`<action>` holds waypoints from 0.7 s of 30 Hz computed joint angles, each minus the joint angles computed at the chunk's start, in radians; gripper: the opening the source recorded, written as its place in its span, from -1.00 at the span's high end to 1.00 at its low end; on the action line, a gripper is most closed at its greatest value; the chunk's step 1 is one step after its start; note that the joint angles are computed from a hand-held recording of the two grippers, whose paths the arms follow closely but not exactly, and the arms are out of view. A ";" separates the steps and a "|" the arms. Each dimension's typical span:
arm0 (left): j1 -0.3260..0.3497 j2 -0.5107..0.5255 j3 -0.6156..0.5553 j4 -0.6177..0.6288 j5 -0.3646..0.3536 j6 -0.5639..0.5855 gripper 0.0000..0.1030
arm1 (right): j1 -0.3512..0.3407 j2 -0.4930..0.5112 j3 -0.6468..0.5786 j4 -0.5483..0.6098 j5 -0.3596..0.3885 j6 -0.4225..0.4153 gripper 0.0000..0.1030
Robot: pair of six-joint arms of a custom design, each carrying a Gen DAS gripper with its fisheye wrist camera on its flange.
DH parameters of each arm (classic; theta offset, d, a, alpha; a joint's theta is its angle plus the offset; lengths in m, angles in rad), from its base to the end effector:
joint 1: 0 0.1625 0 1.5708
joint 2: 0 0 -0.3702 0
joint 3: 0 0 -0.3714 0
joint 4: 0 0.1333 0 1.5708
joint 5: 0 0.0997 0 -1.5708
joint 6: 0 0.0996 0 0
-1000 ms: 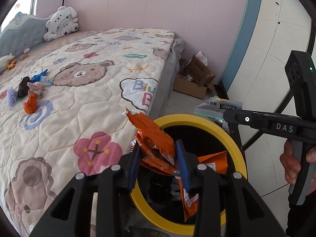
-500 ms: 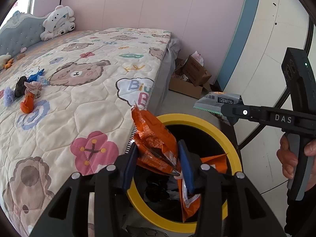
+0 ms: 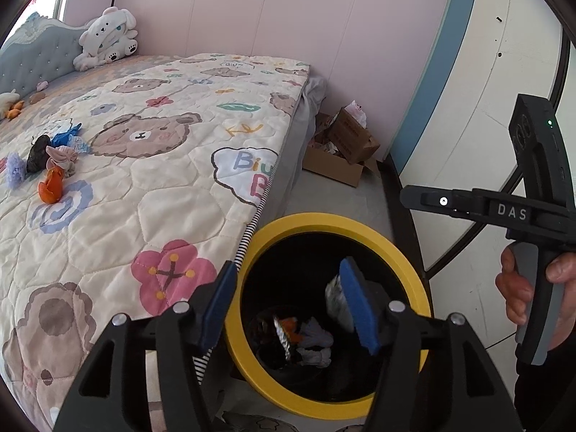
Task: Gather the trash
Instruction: 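Open the left tool dropping the chip bag while the right tool drops the green wrapper into the bin, then move both open tools back over the trash on the bed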
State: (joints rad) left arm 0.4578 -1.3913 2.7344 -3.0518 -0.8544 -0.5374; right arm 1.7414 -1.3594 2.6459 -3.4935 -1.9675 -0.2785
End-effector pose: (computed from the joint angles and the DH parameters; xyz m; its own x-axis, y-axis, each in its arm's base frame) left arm -0.1445 -0.2927 0.1042 -0.8107 0.3228 -0.4884 0.5512 0.7020 -0.4510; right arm 0.1472 -0.2959 0.1533 -0.8739 -0.1510 0.4622 -0.3919 0.7813 -0.4858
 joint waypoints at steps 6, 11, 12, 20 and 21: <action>-0.018 -0.069 0.017 0.036 0.031 -0.007 -0.24 | 0.018 0.003 -0.003 -0.037 -0.009 0.013 -0.08; -0.014 -0.157 0.028 0.084 0.078 -0.006 -0.39 | 0.045 0.029 -0.030 -0.064 -0.016 0.018 -0.15; -0.010 -0.182 0.030 0.098 0.089 -0.006 -0.41 | 0.053 0.040 -0.037 -0.072 -0.018 0.018 -0.18; 0.040 -0.390 0.035 0.222 0.208 0.014 -0.63 | 0.128 0.176 -0.130 -0.131 -0.014 0.013 -0.52; 0.049 -0.414 0.034 0.233 0.226 0.023 -0.64 | 0.137 0.198 -0.146 -0.136 -0.011 0.010 -0.54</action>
